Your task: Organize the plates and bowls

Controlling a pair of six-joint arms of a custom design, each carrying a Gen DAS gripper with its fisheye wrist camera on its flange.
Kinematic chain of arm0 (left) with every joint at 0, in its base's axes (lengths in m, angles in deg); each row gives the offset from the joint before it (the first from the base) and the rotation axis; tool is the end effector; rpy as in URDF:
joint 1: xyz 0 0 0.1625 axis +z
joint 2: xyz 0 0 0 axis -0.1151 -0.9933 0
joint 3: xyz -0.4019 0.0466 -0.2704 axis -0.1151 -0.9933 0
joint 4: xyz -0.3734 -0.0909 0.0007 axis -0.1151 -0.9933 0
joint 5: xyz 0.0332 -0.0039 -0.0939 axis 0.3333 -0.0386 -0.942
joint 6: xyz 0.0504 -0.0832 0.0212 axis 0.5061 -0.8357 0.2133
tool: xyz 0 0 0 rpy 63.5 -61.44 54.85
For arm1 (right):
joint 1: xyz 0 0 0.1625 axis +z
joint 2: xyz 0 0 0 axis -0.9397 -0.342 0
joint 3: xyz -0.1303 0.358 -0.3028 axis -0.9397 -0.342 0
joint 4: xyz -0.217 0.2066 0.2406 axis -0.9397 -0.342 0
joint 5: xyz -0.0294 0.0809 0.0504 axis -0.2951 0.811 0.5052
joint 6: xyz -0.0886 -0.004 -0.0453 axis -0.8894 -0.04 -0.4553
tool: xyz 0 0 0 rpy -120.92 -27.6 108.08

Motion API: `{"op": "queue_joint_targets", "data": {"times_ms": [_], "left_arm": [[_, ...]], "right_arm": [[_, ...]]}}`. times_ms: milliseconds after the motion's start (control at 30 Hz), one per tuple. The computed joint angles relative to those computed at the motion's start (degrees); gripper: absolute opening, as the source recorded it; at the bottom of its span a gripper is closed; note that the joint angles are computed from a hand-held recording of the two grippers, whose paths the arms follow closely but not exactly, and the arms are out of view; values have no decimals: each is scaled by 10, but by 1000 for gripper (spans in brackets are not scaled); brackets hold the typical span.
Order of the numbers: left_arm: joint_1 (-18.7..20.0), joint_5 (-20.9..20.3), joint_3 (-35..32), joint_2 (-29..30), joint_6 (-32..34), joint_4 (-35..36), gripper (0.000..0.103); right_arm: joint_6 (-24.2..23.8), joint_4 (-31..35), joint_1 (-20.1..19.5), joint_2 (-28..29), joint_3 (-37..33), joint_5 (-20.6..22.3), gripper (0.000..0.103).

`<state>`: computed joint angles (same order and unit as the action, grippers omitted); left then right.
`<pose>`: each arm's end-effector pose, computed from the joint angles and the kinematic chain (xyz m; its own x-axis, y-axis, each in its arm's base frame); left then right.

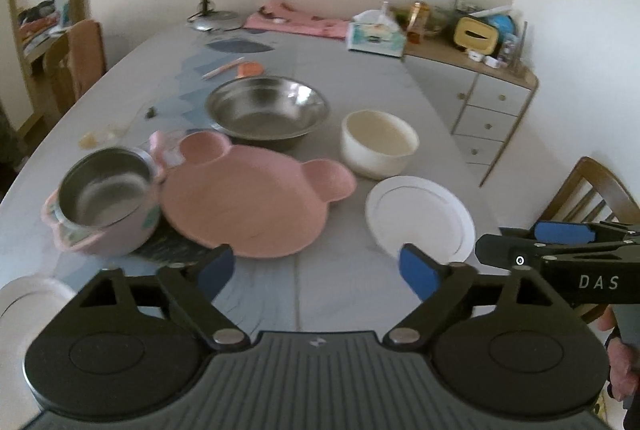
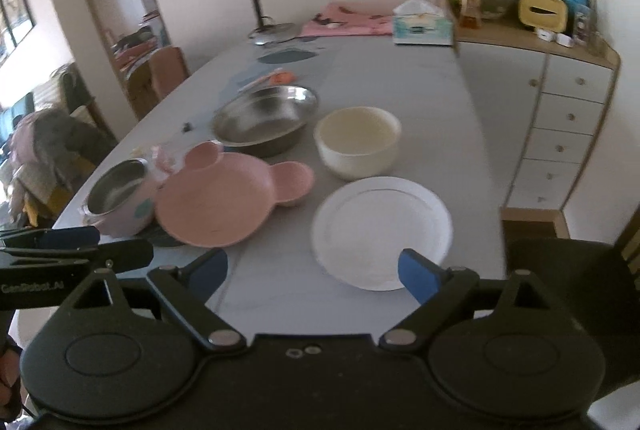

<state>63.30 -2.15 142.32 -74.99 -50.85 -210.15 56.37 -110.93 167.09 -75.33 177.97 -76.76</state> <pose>-0.1697 -0.6365 0.1502 -0.7970 -0.0041 -0.6039 0.4293 0.6995 -0.5713 0.1874 -0.6844 0.1284 -0.7835 -0.3228 0.5310 -0.5716 0.7094 -0.4122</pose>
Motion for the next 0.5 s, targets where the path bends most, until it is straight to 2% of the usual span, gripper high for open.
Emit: {"op": "queue_joint_targets", "data": {"times_ms": [100,267,500], "left_arm": [[-2,1,-27,22,20,1,92],[8,-9,-87,49,9,51,92],[20,-10,-162,90,15,103,92]], "right_arm": [[-4,-4,-7,0,-8,-4,93],[-16,-11,-18,5,-28,-21,93],[-30,22,-33,16,-74,-38,92]]}}
